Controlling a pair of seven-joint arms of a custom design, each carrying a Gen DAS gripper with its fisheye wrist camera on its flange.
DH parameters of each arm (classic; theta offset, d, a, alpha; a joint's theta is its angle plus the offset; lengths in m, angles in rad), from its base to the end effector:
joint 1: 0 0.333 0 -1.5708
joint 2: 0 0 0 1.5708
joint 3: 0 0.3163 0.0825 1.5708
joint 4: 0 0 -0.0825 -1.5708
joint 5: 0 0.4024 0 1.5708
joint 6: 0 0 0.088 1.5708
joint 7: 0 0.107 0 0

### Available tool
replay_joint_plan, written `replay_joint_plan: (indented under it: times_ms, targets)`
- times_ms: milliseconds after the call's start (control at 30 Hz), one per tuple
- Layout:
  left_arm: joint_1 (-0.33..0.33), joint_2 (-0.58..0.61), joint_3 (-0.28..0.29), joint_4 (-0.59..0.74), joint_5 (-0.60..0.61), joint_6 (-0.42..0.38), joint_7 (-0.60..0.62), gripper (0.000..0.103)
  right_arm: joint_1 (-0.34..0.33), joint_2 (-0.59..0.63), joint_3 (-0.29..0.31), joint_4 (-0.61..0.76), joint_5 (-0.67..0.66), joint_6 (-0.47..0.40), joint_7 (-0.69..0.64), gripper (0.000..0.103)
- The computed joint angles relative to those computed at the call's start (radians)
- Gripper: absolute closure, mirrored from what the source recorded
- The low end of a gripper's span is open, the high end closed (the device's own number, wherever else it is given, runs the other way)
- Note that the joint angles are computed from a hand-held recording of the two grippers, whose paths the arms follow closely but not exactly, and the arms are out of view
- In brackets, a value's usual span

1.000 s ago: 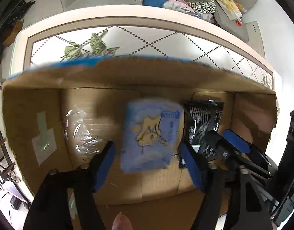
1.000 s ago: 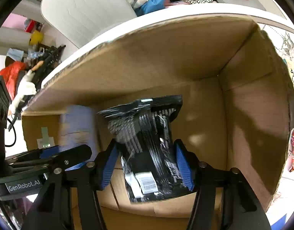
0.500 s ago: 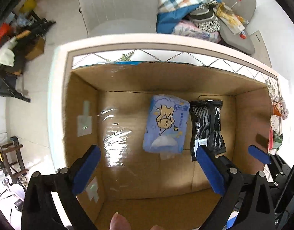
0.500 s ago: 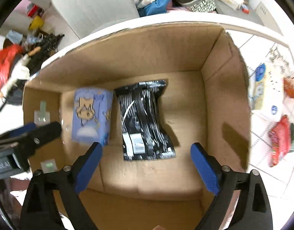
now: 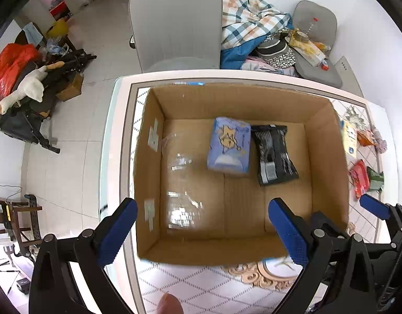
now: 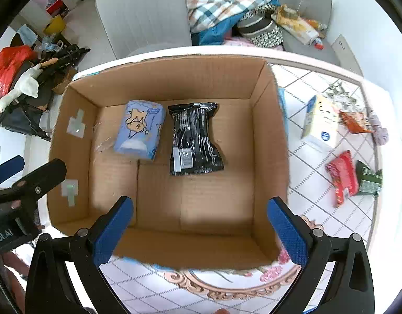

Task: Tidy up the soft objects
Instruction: 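Grasp the yellow tissue pack with the left tool while the right tool grasps the green snack bag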

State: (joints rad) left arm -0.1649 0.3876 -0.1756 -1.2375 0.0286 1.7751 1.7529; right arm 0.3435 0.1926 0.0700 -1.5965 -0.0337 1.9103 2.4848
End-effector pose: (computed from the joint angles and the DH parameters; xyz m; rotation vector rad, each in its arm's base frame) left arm 0.6723 -0.2097 0.5657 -1.5506 2.6388 -0.2180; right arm 0.5998 0.2568 0.5258 -1.5508 2.5946 -0.0511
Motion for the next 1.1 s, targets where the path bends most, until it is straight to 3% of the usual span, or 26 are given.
replay_joint_plan:
  times_ms: [333, 600, 800, 900, 1000, 1100]
  targets:
    - [0.035, -0.189, -0.003, -0.167, -0.071, 0.009, 0.017, 0.001, 0.03, -0.168, 0.036, -0.142, 0.007, 0.046, 0.065, 0.0]
    - [-0.027, -0.23, -0.039, -0.16, -0.031, 0.02, 0.029, 0.001, -0.013, -0.369, 0.02, -0.338, 0.095, 0.131, 0.052, 0.0]
    - [-0.155, -0.122, -0.093, -0.04, 0.02, -0.011, 0.015, 0.001, -0.109, -0.599, -0.014, -0.557, 0.06, 0.068, 0.065, 0.0]
    - [-0.255, 0.003, -0.105, 0.098, 0.077, -0.07, -0.029, 0.001, -0.173, -0.686, -0.052, -0.642, 0.017, -0.032, -0.009, 0.0]
    - [-0.37, 0.141, -0.092, 0.238, 0.134, -0.123, -0.11, 0.001, -0.238, -0.701, -0.105, -0.701, -0.048, -0.164, -0.177, 0.0]
    - [-0.483, 0.254, -0.062, 0.328, 0.212, -0.165, -0.15, 0.001, -0.284, -0.634, -0.137, -0.74, -0.132, -0.254, -0.401, 0.0]
